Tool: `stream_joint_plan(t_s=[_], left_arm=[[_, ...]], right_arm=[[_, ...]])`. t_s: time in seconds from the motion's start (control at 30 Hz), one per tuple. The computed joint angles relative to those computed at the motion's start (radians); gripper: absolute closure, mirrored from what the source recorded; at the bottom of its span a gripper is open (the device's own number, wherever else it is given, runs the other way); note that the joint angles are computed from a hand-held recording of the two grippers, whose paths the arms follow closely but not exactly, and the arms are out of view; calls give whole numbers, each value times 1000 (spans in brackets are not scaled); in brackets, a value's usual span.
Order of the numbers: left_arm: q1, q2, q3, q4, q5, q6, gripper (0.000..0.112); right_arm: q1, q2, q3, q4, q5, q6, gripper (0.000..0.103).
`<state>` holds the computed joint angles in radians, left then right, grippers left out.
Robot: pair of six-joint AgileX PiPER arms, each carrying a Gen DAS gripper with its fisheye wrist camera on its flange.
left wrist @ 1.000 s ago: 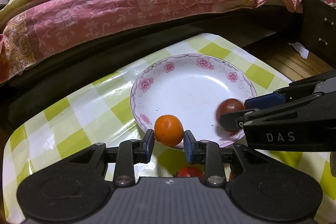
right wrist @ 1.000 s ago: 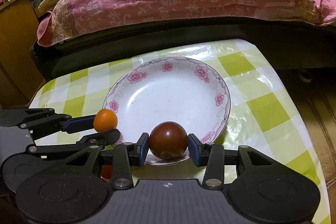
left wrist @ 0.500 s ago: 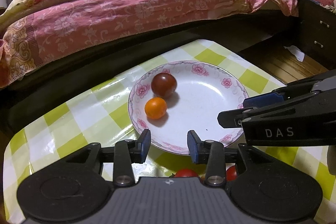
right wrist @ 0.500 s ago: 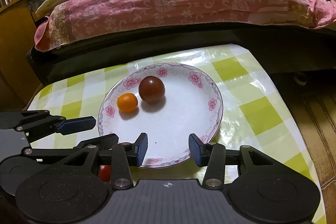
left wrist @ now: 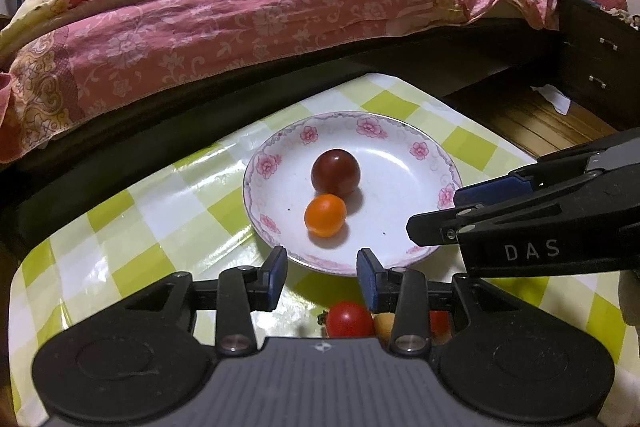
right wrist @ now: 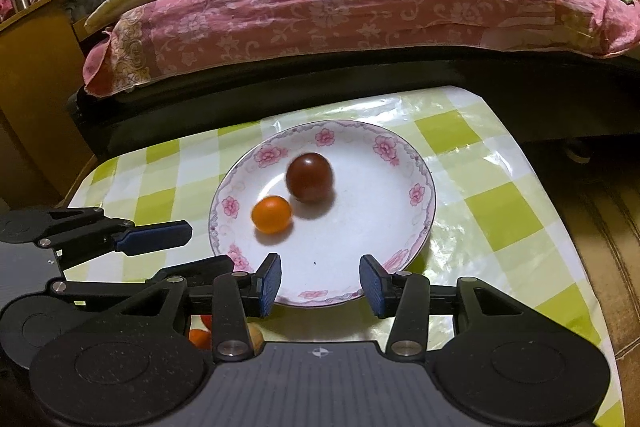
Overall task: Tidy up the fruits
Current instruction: 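Move the left tool to a brown round fruit while the right tool reaches a mandarin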
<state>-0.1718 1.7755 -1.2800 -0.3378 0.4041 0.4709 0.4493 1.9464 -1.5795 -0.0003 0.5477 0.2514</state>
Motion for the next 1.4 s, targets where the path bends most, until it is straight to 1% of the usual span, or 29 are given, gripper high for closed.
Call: stream_joint_plan(t_s=[0.43,0.57,0.7,0.8,0.97,1.1,1.4], left_arm=[[30,-69,86,-92,32,130,67],[59,-100,125,-151,46,214,67],[94,-122,151,-196,58,262,67],[111,-130,165,-198,53,274,67],[127,-137,178,-201,52,287,67],[131,-140,183,-209,53,306,67],[176,-160,211,-265,89,424,67]], right_arm=[[17,-44,68,73,-2,-50,62],[26,-52,83,89,3,-69,62],[37,-61,99,100,12,-91,62],[53,-62,104,105,29,-106,62],[83,-68,108,56,28,-82,62],[84,-67,103,57,35,-80,62],[89,-93,127,92,40,-113,62]])
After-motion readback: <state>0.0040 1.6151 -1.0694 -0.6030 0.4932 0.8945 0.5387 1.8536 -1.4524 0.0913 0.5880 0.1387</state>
